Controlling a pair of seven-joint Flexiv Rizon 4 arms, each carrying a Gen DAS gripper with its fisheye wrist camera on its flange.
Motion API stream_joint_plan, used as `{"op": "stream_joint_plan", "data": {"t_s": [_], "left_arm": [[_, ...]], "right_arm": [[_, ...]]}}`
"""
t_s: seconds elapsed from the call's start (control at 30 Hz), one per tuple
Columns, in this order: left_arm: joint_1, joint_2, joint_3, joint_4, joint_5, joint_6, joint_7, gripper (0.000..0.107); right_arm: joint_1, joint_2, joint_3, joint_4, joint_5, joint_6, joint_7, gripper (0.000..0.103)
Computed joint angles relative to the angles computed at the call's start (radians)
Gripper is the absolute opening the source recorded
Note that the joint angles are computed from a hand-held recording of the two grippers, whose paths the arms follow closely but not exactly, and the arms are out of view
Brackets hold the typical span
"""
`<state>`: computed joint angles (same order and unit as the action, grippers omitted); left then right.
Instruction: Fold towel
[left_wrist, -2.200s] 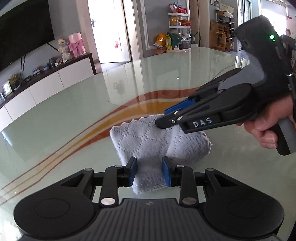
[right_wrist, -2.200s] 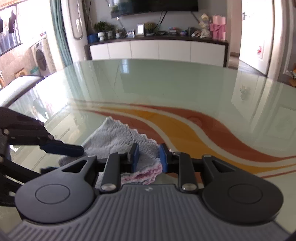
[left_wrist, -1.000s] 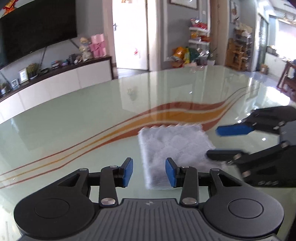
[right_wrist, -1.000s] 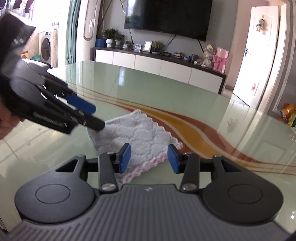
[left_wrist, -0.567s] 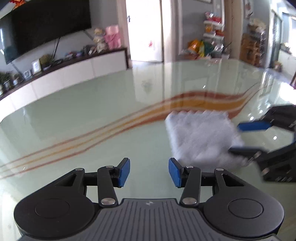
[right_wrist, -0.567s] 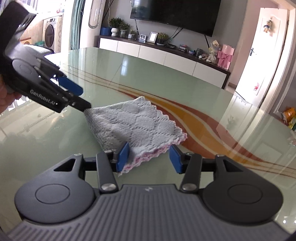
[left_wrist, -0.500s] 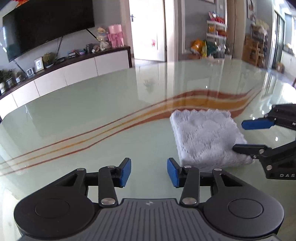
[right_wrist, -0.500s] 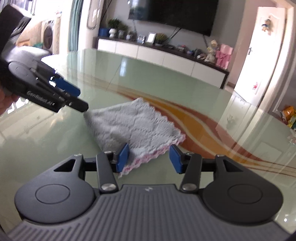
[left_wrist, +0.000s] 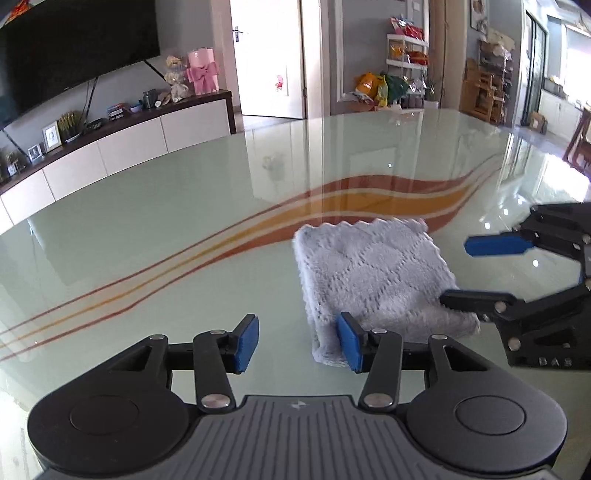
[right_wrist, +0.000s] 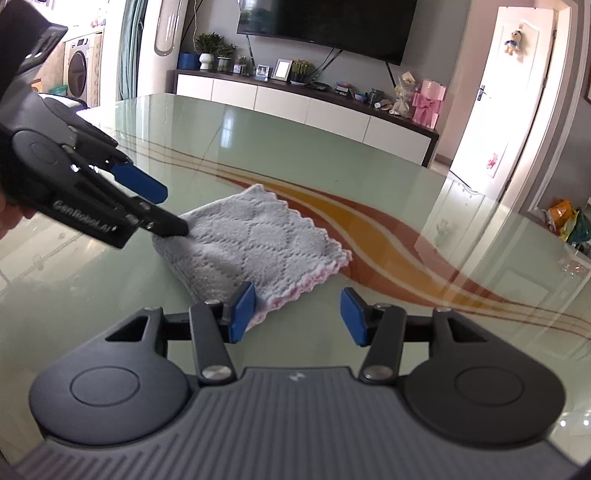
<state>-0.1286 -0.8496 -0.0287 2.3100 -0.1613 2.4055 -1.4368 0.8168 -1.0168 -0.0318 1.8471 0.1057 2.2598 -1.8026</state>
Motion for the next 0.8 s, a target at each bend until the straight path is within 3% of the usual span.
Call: {"op": "stream_joint_plan", "data": {"t_s": [0.23,0.47,0.6,0.63,0.73,0.8], "left_arm": [[-0.067,0.015,0.014,0.082,-0.029,0.059,0.008,0.051],[-0.079,0.038,0.003,0.146,0.010,0.108,0.003,0.050],[-0.002,0.046,-0.014,0.122,0.116,0.132,0.006,0.050],[0.026,0.039,-0.026,0.105,0.150,0.132,0.000,0.050],[0.111,0.015,-0.067,0.048,0.250,0.116,-0.025,0.050],[0.204,-0.020,-0.122,-0.014,0.352,0.070,-0.070,0.050]], "right_arm": [[-0.102,0.062,0.070,0.093,-0.144,-0.026,0.017,0.051],[-0.102,0.106,0.072,0.156,-0.155,-0.001,-0.011,0.052],[-0.170,0.112,0.129,0.136,-0.223,-0.001,0.033,0.051],[-0.205,0.109,0.157,0.115,-0.269,-0.031,0.066,0.048],[-0.319,0.087,0.238,0.053,-0.439,-0.130,0.172,0.025],[-0.349,0.071,0.255,0.021,-0.505,-0.172,0.201,0.025]]}}
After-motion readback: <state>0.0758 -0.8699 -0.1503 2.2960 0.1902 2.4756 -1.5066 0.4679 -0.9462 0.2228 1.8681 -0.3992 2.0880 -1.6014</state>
